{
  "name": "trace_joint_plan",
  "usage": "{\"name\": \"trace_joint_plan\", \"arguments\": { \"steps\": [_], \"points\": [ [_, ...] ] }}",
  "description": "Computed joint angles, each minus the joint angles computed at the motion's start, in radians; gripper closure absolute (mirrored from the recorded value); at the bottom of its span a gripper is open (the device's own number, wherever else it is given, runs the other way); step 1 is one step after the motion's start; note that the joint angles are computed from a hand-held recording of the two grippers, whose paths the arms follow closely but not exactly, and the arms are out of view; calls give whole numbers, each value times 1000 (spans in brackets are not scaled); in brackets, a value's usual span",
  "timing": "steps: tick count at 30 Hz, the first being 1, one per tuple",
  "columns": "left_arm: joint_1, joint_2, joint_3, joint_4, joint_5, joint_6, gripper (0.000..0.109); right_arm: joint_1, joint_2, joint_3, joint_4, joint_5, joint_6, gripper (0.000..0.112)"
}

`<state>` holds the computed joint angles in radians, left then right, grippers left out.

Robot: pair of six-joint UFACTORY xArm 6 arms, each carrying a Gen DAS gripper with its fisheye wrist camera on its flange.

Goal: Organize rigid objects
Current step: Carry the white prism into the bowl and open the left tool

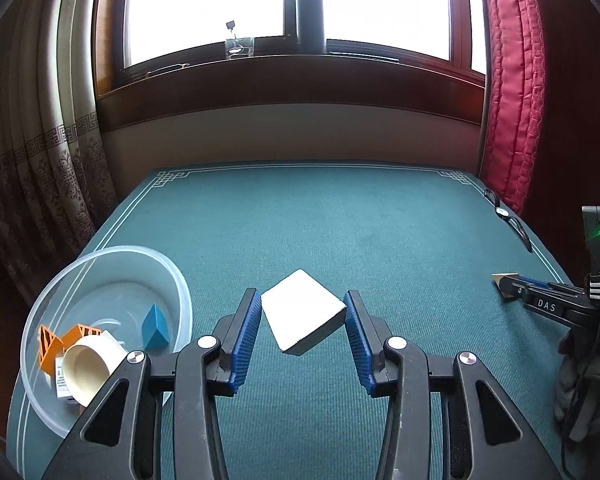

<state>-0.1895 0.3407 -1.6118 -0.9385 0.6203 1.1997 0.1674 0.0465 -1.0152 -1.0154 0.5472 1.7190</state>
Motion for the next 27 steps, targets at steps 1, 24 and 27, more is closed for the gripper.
{"name": "trace_joint_plan", "arguments": {
  "steps": [1,24,27],
  "points": [
    [6,3,-5,-2,4,-1,65,5,1,-4,1,15,0,80],
    [135,148,-240,13,54,-93,65,154,128,-216,-53,-25,26,80],
    [162,200,-325,31,73,-142,65,171,164,-272,-64,-41,24,80]
  ]
}}
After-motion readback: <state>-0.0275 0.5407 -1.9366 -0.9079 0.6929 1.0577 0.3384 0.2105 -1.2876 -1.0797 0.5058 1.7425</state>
